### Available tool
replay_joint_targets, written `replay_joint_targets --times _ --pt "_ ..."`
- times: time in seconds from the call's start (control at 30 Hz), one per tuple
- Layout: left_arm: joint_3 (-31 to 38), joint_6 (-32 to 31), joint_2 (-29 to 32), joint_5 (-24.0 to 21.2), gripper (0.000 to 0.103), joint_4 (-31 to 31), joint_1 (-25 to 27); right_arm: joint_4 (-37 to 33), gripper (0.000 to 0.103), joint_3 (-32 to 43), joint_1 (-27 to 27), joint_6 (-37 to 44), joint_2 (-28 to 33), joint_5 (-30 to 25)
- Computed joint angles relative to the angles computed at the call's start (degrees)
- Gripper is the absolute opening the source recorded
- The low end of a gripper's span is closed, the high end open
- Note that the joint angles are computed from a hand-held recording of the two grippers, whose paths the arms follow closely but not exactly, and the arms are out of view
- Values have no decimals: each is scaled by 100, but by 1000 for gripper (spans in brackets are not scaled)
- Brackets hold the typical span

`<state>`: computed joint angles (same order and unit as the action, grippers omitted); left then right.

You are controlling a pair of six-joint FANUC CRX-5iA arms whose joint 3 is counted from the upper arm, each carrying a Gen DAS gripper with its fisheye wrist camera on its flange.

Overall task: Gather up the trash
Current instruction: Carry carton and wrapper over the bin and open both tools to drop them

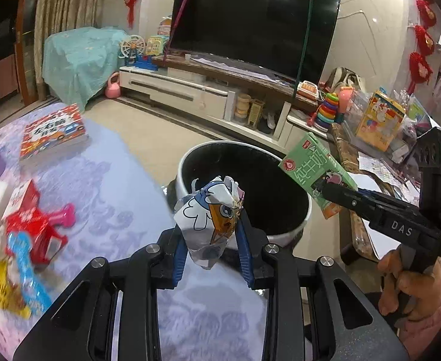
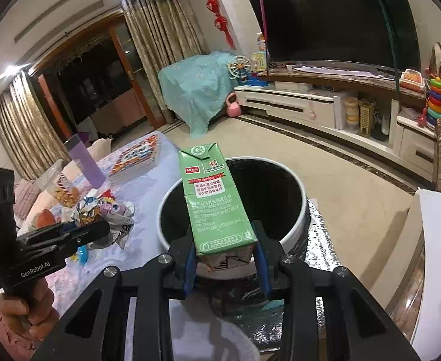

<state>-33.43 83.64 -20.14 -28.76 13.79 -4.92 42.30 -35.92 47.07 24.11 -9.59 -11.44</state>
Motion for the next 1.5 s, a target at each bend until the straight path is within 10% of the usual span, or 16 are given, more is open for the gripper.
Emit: replay_joint_targets --times 0.93,1.07,1.17,1.4,1.5 --pt "1131 111 1455 -149 33 -223 -280 -2646 33 1362 -157 2640 791 -805" --pt "1287 420 1547 -259 66 -547 -316 -2876 36 1539 -230 2881 908 -936" --pt "1143 376 1450 -170 74 -442 -262 -2965 37 1614 -281 2896 945 -996" --pt "435 427 737 4 78 -207 -29 -2309 61 1125 -235 2036 630 -557" --pt "210 1000 314 -82 84 -691 6 -1288 88 622 -134 977 397 -182"
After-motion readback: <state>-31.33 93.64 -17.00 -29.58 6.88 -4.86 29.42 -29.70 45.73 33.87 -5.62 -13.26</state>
